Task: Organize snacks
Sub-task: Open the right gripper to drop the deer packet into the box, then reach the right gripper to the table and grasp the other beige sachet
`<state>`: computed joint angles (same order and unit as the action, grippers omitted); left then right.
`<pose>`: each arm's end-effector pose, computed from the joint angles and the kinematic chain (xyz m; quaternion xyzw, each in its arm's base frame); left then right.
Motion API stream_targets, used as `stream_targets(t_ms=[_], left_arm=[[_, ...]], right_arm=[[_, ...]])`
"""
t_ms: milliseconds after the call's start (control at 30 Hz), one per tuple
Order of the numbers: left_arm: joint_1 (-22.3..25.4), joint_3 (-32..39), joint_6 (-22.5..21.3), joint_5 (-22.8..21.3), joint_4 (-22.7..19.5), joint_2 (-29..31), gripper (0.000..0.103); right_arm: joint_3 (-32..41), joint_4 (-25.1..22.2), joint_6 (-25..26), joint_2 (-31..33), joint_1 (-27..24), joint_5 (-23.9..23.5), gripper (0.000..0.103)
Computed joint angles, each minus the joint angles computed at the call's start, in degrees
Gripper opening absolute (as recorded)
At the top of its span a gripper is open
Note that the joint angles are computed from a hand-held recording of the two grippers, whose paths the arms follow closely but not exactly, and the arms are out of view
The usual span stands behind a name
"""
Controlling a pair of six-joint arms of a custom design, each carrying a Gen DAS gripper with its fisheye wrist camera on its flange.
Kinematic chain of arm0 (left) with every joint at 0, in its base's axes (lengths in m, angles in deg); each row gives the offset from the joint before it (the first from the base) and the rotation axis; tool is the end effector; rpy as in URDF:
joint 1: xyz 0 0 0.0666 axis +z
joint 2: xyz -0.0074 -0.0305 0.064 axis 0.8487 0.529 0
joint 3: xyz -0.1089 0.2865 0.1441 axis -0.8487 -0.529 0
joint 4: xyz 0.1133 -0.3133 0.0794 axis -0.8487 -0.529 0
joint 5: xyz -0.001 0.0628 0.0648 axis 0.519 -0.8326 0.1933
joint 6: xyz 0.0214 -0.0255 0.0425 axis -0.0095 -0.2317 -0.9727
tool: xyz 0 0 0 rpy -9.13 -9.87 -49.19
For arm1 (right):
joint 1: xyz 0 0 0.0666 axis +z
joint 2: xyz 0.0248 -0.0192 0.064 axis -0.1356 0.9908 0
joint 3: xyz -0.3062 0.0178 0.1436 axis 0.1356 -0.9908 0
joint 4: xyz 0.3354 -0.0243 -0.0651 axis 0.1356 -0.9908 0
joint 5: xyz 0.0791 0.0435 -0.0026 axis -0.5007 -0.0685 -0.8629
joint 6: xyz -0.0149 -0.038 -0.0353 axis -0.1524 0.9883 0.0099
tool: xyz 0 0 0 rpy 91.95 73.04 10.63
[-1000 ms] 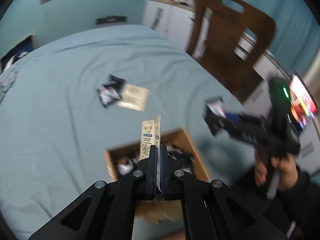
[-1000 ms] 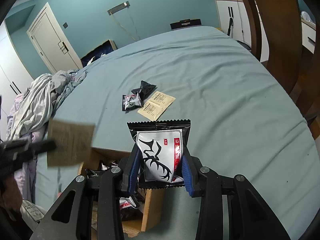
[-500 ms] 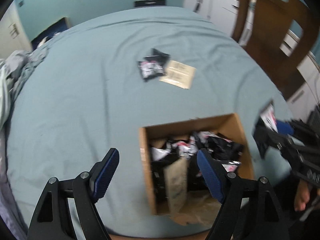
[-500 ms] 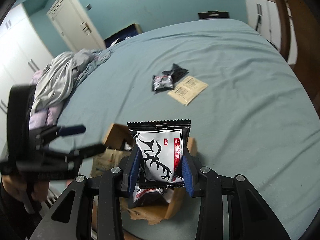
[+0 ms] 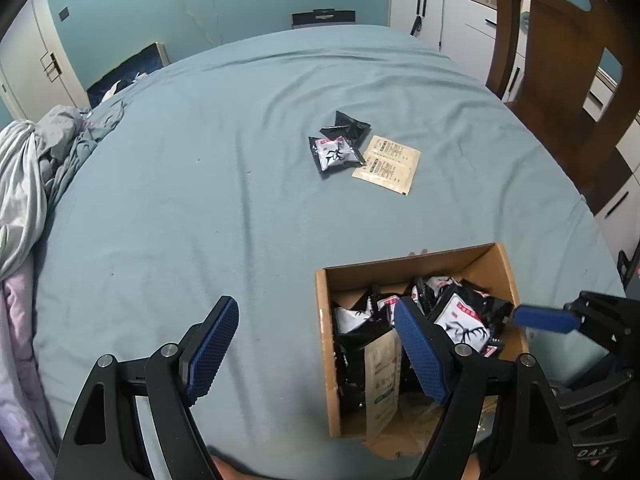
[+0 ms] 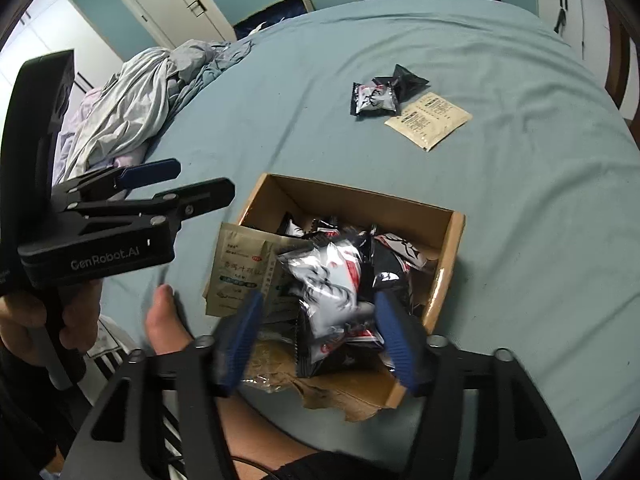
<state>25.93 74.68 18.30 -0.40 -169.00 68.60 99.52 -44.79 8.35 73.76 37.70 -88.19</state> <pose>0.3524 -0.2161 0.4802 0.1735 0.9520 -0.0239 0.2512 0.3312 0.3357 0.4607 -0.0514 0.9364 0.2291 0.2608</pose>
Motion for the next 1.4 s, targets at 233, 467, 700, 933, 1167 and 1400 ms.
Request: stream_targets(t_ms=[233,467,700,933,1167,1400], left_arm=[[-0.6,-0.2,-0.2,-2.0,0.3,-0.4,0.081],[-0.5,0.5,0.0,-2.1,-0.2,0.1,0.081],[0.5,1.8,0.7,-1.3,-0.9,1.7,0.082],[1.1,4.2,1.4,-1.0,-1.8,4.6,0.082],[2.1,6.5,2.4,2.7,-3.2,7.2,0.082],[2.2,8.5,2.9,3.0,-3.6,9.9,0.082]], right_arm=[[0.0,-3.0,-5.0,-0.7,-0.4,3.8,0.066],[1.0,-5.4,-9.9,-0.9,0.3,7.7,0.066],[4.3,-7.6,-7.9,0.7,-1.4,6.7,0.066],[10.6,-10.8,-4.5,5.6,-6.3,3.2,0.066],[21.0,-14.2,-3.0,15.6,-12.7,-5.9,0.066],[42.7,-23.2,-2.9,31.4,-16.3,-11.5,0.066]])
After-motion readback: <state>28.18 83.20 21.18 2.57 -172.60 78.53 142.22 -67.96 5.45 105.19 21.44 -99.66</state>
